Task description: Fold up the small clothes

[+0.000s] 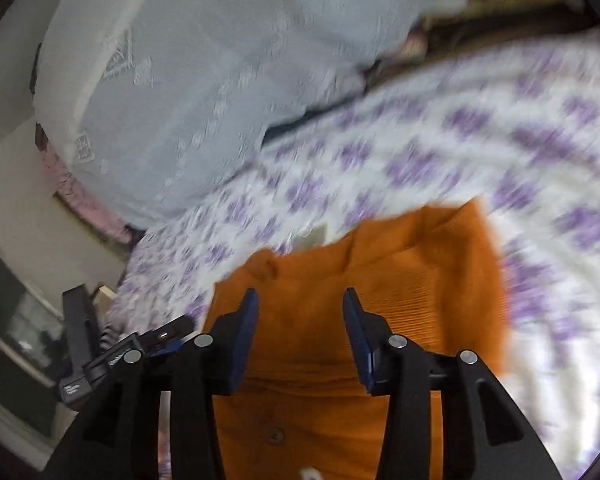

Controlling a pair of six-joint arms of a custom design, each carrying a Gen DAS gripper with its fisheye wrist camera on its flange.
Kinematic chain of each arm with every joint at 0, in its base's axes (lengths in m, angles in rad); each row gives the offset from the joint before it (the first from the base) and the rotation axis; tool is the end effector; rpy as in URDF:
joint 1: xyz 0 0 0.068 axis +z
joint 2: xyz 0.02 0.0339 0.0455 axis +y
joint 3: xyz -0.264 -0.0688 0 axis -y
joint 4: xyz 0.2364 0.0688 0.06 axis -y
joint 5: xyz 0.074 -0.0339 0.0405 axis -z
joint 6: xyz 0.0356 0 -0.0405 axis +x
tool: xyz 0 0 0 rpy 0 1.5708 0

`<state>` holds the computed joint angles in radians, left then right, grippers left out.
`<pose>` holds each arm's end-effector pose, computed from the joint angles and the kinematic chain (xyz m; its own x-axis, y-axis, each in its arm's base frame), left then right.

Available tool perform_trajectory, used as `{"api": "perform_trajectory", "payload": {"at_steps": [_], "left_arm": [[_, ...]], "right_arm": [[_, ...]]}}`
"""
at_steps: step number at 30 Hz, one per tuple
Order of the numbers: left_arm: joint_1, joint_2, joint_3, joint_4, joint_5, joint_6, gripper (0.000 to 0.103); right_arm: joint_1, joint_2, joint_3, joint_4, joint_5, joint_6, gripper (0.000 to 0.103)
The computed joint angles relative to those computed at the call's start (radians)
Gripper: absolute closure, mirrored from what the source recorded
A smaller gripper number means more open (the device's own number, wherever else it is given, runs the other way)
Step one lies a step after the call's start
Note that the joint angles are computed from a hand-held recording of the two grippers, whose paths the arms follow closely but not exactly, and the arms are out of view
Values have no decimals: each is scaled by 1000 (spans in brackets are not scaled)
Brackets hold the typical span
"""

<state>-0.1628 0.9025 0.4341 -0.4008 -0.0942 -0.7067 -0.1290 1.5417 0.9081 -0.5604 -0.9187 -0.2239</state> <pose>0.1634 -0.0235 0.1839 -0.6391 -0.5501 -0.5375 -0.4122 0.8350 -0.3645 0.2749 -0.0071 0.1969 -0.8520 -0.0253 -0.5229 -0.4114 0.6500 0.6389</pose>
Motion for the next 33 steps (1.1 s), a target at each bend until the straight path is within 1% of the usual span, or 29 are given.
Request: {"api": "perform_trajectory", "payload": {"at_steps": [2, 3, 4, 5, 6, 7, 8, 9, 11, 12, 13, 15, 17, 18, 19, 20, 21, 22, 23, 24, 25, 26, 27, 28, 29, 30, 31, 32, 33], "left_arm": [[-16, 187, 40, 51, -13, 46, 5], [-20, 281, 48, 78, -35, 74, 4], [-42, 326, 50, 104, -76, 78, 4], [-68, 324, 54, 99, -115, 79, 4], [-71, 328, 74, 69, -112, 76, 4], [-66, 312, 78, 50, -110, 62, 4], [-63, 285, 82, 25, -129, 33, 4], [-61, 253, 87, 6, -140, 19, 5], [-45, 181, 81, 11, -117, 36, 5], [-26, 146, 83, 26, -75, 63, 5], [-16, 143, 91, 39, -42, 78, 5], [3, 196, 114, 88, 26, 104, 5], [20, 311, 132, 143, 70, 130, 5], [30, 398, 143, 165, 69, 144, 5], [20, 443, 134, 193, 31, 150, 5], [-22, 438, 120, 211, -43, 159, 5], [-71, 443, 142, 165, -103, 161, 5], [-91, 439, 150, 140, -129, 153, 5], [-114, 414, 144, 122, -158, 136, 5], [-135, 355, 119, 112, -174, 118, 5], [-137, 294, 100, 102, -162, 117, 5], [-139, 247, 83, 102, -144, 116, 5], [-142, 192, 63, 99, -117, 112, 5], [-139, 167, 48, 107, -87, 107, 5], [-147, 157, 33, 105, -67, 89, 5], [-139, 198, 27, 111, -33, 91, 5], [-166, 236, 23, 103, -65, 76, 5], [-216, 267, 26, 99, -144, 57, 4], [-276, 268, 39, 61, -215, 23, 5]], "right_arm": [[0, 80, 14, 33, 37, 25, 59], [-24, 124, 18, 47, 24, 26, 70], [-54, 170, 29, 45, -6, 15, 95], [-93, 225, 54, 21, -38, 1, 103], [-131, 276, 84, -26, -101, -21, 103], [-156, 296, 106, -62, -128, -19, 103], [-159, 266, 93, -50, -112, -2, 103], [-154, 216, 71, -21, -89, 14, 100], [-122, 101, 26, 40, -64, 30, 88], [-112, 86, 29, 33, -76, 24, 68], [-85, 72, 30, 35, -90, 35, 54], [-40, 87, 51, 38, -86, 41, 54], [3, 132, 59, 82, -45, 74, 54], [0, 168, 63, 93, -30, 79, 59], [-15, 220, 69, 116, -41, 88, 78], [-34, 235, 71, 123, -40, 92, 92], [-62, 261, 88, 98, -63, 86, 103], [-85, 266, 95, 71, -84, 69, 103], [-106, 233, 80, 56, -81, 54, 100], [-124, 186, 53, 52, -77, 25, 97], [-147, 146, 36, 26, -90, -34, 85], [-173, 112, 22, -32, -120, -125, 75], [-190, 97, 17, -100, -140, -211, 53], [-195, 100, 19, -143, -139, -263, 49], [-188, 105, 12, -184, -111, -320, 49], [-184, 114, 4, -185, -88, -339, 50], [-195, 135, 3, -195, -99, -365, 54], [-222, 171, 27, -242, -125, -387, 56], [-235, 184, 43, -275, -132, -394, 57]]}}
